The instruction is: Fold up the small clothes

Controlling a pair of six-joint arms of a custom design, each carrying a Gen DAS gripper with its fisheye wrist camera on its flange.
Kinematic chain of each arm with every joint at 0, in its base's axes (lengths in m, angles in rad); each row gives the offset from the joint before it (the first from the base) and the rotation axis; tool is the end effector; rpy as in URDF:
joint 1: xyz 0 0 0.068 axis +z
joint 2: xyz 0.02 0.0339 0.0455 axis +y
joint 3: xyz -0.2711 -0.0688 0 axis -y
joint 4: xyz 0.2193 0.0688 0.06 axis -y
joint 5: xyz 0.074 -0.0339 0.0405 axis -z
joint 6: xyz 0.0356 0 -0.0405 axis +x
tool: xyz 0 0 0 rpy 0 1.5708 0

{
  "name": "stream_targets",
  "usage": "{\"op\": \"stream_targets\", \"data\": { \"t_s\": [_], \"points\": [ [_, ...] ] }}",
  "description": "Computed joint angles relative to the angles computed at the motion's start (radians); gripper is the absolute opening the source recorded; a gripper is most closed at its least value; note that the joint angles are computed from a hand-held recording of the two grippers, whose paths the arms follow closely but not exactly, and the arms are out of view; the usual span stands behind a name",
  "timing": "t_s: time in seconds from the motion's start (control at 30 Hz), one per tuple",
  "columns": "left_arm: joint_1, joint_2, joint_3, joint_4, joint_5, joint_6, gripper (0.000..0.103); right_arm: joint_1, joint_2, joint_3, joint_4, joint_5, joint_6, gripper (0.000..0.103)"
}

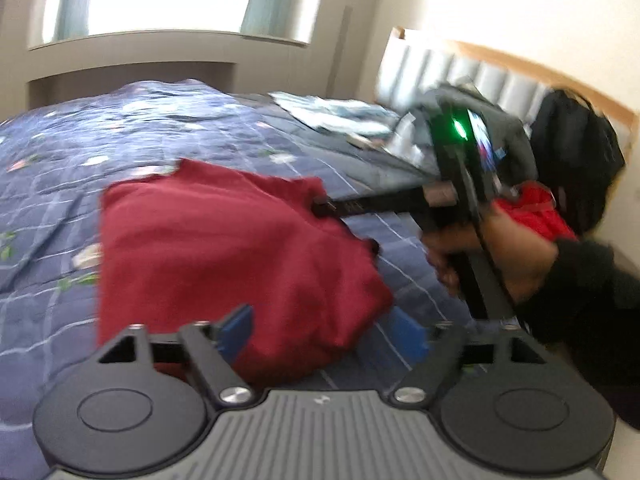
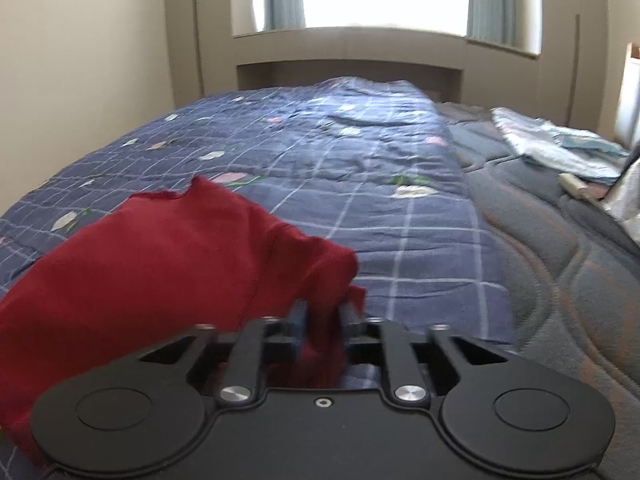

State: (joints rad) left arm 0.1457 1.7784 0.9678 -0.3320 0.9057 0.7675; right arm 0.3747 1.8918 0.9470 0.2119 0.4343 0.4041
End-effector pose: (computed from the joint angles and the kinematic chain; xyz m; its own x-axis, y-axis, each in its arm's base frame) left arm 0.3111 0.0173 0.1739 -0.4855 0.3619 -0.7958 0.7931 0.5653 -0.2268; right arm 0.3420 0.1184 0.1571 -0.5886 0.1518 -0.7941 0.2071 0.9777 0.0334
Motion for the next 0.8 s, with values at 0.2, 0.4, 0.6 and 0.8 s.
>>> {"op": "stream_targets", "data": {
  "t_s": [0.2,0.4,0.6,0.8],
  "points": [
    [0.079,0.026,0.07,0.125,-0.064,-0.26,0.101,0.095,-0.081,-0.058,0.017,0.186,0.037,0.092],
    [0.07,0.144,0.172,0.165,-0.187,-0.394,0.101,0.294,-0.077,-0.093,0.046,0.378,0.119,0.102],
    [0.078,0.208,0.194,0.142,-0.265,-0.388,0.1,0.435,0.091,0.057,-0.27,0.582,0.323,0.102],
    [0.099,0.272,0.224,0.11,-0.271,-0.376,0.1,0.432,0.128,0.055,-0.282,0.583,0.346,0.102]
  ]
}}
